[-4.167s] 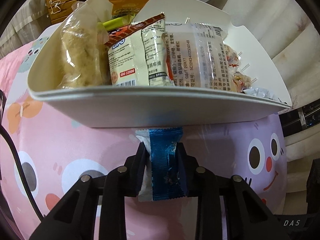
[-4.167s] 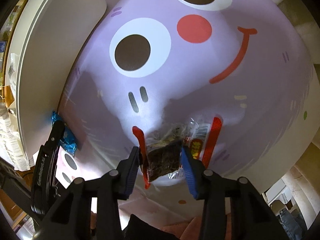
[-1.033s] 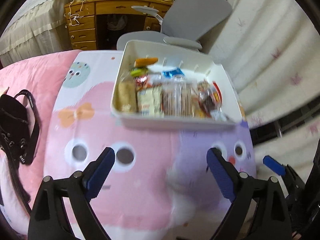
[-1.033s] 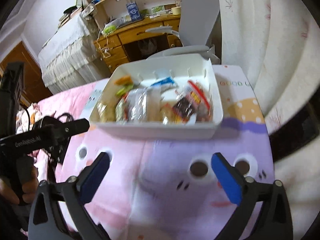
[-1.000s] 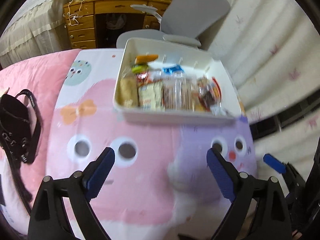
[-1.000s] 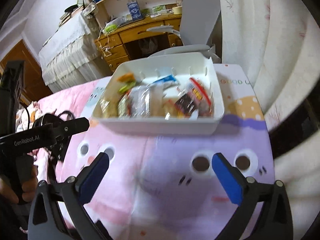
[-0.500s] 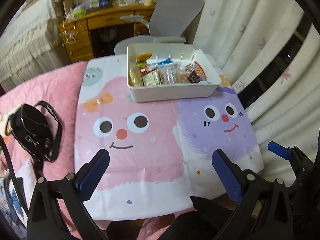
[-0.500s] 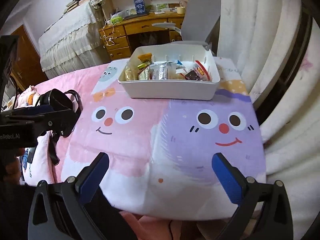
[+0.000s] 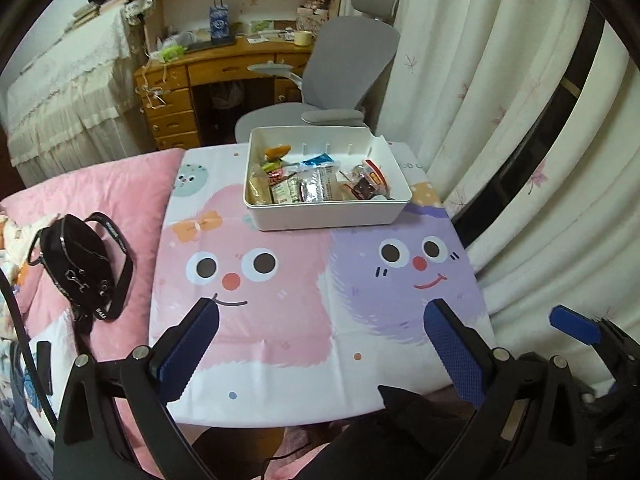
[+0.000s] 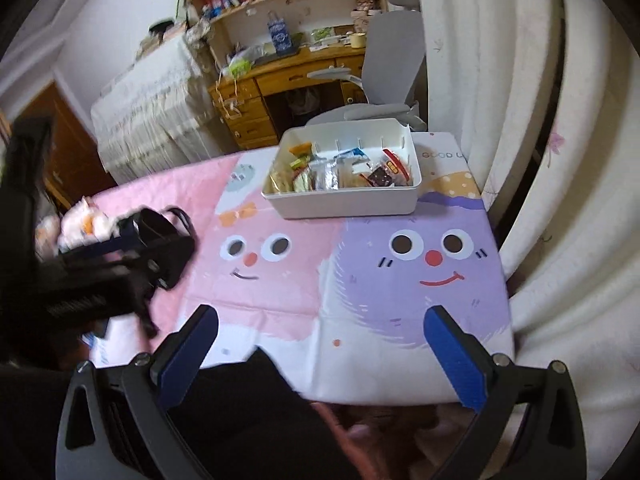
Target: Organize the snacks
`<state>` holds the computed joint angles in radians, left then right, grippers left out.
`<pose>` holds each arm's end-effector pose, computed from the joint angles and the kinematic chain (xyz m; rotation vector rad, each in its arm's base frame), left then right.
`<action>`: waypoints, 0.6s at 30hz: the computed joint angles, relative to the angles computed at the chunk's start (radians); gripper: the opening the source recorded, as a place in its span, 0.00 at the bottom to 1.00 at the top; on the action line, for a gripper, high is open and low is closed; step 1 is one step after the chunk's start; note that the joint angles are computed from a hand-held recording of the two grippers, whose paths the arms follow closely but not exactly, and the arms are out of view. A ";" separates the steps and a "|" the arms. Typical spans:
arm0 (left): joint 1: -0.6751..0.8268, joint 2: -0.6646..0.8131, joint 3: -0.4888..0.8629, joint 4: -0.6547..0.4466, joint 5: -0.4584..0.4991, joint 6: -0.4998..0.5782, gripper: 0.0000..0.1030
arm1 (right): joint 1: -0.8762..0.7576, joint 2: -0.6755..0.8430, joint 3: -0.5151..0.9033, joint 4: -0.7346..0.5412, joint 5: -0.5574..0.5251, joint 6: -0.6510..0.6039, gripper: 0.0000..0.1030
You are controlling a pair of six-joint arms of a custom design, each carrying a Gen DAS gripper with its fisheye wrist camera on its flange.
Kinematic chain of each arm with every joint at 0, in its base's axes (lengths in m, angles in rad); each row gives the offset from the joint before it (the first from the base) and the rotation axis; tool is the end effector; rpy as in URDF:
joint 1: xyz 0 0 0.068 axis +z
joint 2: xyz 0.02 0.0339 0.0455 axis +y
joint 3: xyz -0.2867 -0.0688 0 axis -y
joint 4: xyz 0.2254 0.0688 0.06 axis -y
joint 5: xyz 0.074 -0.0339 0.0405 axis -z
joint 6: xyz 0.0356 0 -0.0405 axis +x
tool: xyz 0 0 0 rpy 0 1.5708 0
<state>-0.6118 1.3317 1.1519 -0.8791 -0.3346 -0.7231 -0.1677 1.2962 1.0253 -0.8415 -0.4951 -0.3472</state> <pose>0.2010 -0.1267 0.3169 -0.2531 2.5273 -0.0745 0.2218 -0.0204 0.2925 -0.3768 2.5159 0.4698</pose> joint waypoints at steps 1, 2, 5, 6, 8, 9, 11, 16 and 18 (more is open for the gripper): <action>-0.022 0.008 0.005 -0.012 -0.023 -0.024 0.99 | -0.007 -0.001 0.000 -0.006 -0.007 0.002 1.00; -0.035 0.013 0.007 -0.017 -0.033 -0.040 0.99 | -0.010 -0.004 -0.005 -0.003 0.005 0.006 1.00; -0.066 0.030 0.015 -0.054 -0.078 -0.101 0.99 | 0.023 -0.006 -0.041 0.027 0.113 0.035 1.00; -0.073 0.036 0.019 -0.066 -0.095 -0.115 0.99 | 0.022 0.000 -0.050 0.028 0.115 0.037 1.00; -0.091 0.042 0.019 -0.080 -0.125 -0.138 0.99 | 0.025 -0.002 -0.071 0.050 0.099 0.037 1.00; -0.095 0.046 0.018 -0.086 -0.137 -0.148 0.99 | 0.030 -0.005 -0.080 0.064 0.100 0.035 1.00; -0.095 0.053 0.017 -0.090 -0.144 -0.158 0.99 | 0.055 -0.021 -0.102 0.100 0.101 0.033 1.00; -0.076 0.062 0.018 -0.092 -0.135 -0.151 0.99 | 0.056 -0.021 -0.103 0.119 0.073 0.016 1.00; -0.073 0.065 0.019 -0.088 -0.138 -0.147 0.99 | 0.058 -0.017 -0.099 0.126 0.072 0.016 1.00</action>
